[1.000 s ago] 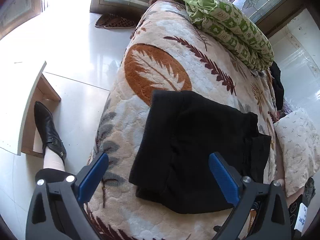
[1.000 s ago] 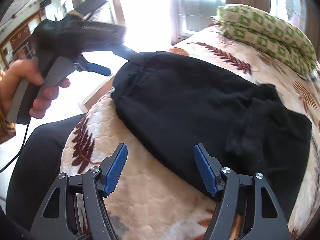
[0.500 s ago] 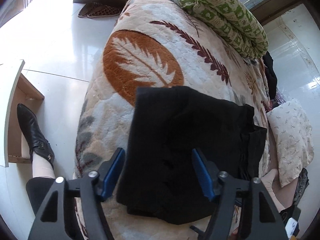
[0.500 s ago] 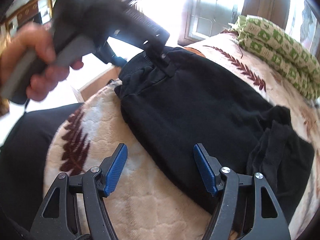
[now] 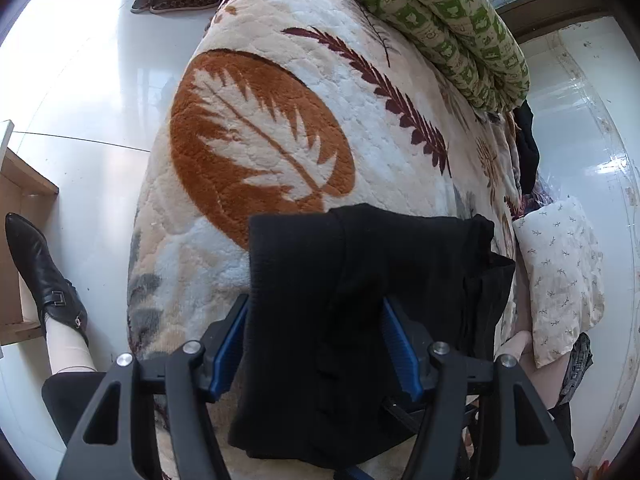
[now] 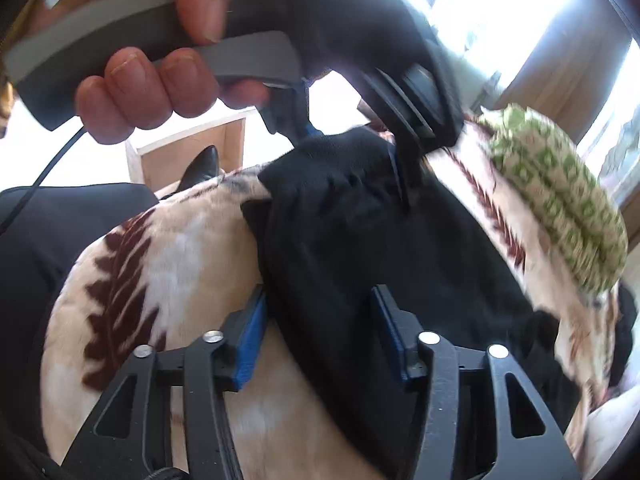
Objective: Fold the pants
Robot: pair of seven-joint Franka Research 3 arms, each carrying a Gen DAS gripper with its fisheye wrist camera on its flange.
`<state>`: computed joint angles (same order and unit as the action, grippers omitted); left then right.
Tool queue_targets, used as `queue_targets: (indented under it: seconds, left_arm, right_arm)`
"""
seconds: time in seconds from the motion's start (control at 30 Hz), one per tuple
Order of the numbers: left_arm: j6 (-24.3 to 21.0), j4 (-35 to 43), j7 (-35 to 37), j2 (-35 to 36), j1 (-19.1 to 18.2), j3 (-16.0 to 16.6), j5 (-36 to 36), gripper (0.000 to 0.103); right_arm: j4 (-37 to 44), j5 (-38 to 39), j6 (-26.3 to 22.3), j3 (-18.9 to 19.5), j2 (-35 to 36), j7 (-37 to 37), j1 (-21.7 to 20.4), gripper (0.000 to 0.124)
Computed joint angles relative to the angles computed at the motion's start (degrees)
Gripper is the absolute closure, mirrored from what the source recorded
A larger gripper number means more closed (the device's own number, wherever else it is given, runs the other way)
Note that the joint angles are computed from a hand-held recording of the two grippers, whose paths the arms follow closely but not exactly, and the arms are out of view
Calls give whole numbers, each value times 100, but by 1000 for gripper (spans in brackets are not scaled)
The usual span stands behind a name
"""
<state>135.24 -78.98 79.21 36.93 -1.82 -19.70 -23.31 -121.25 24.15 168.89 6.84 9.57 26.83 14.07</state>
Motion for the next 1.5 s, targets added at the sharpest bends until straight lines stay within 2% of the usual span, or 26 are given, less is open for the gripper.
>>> queue_targets:
  seconds: [0.07,0.13,0.17,0.23,0.3,0.33,0.43,0.5,0.53,0.63,0.7,0.73,0.77,0.8,0.9,1.13,1.5]
  left_arm:
    - [-79,46,38,29,50,-37,-62,37]
    - [-82,19,86,22,125,-87,-199,37]
    - [-58,-19,104,5,155,-107,-272,37]
    - [-11,-107,159,-41,200,-134,-389,37]
    - [-1,-175,211,-88,213,-137,-445,37]
    - [1,-210,221,-113,226,-142,-489,37]
    - [-32,-284,205,-157,300,-183,-723,36]
    - [19,-393,234,-211,385,-240,-977,36]
    - [64,-447,269,-238,418,-270,-1103,36]
    - [215,-599,356,-312,479,-331,-1455,36]
    - [303,-661,368,-352,442,-323,-1553,41]
    - [349,-688,344,-380,390,-292,-1528,46]
    - [395,-694,300,-398,322,-248,-1460,63]
    - [437,-720,269,-423,287,-233,-1437,72]
    - [631,-869,224,-562,234,-220,-1425,78]
    - [858,-902,-83,-824,-38,-99,-1012,80]
    - [295,312,-817,-444,-623,82,277,80]
  right_arm:
    - [-74,-713,513,-252,131,462,364,85]
    - [-184,-1173,831,-381,154,710,530,100]
    - [-280,-1211,975,-293,118,643,466,103]
    - [-343,-568,1014,410,35,95,-184,109]
    - [-232,361,662,880,-79,-439,-662,110]
    - [-122,685,444,928,-97,-603,-739,110]
    - [295,1526,-564,813,-170,-656,-881,110]
    - [598,1704,-1158,602,-116,-411,-870,110]
    - [683,1734,-1287,517,-87,-352,-824,110]
    - [698,1853,-1341,324,-91,-455,-646,110]
    - [645,1903,-1268,202,-127,-517,-498,110]
    - [579,1977,-1216,151,-166,-549,-430,110]
    - [547,2025,-1200,99,-195,-549,-379,110]
    - [523,2110,-1202,53,-208,-596,-357,110]
    - [501,2257,-1292,-66,-281,-582,-325,110]
    - [465,2703,-1612,-261,-485,-615,-368,110]
    - [655,3141,-2207,-504,-548,-393,-606,111]
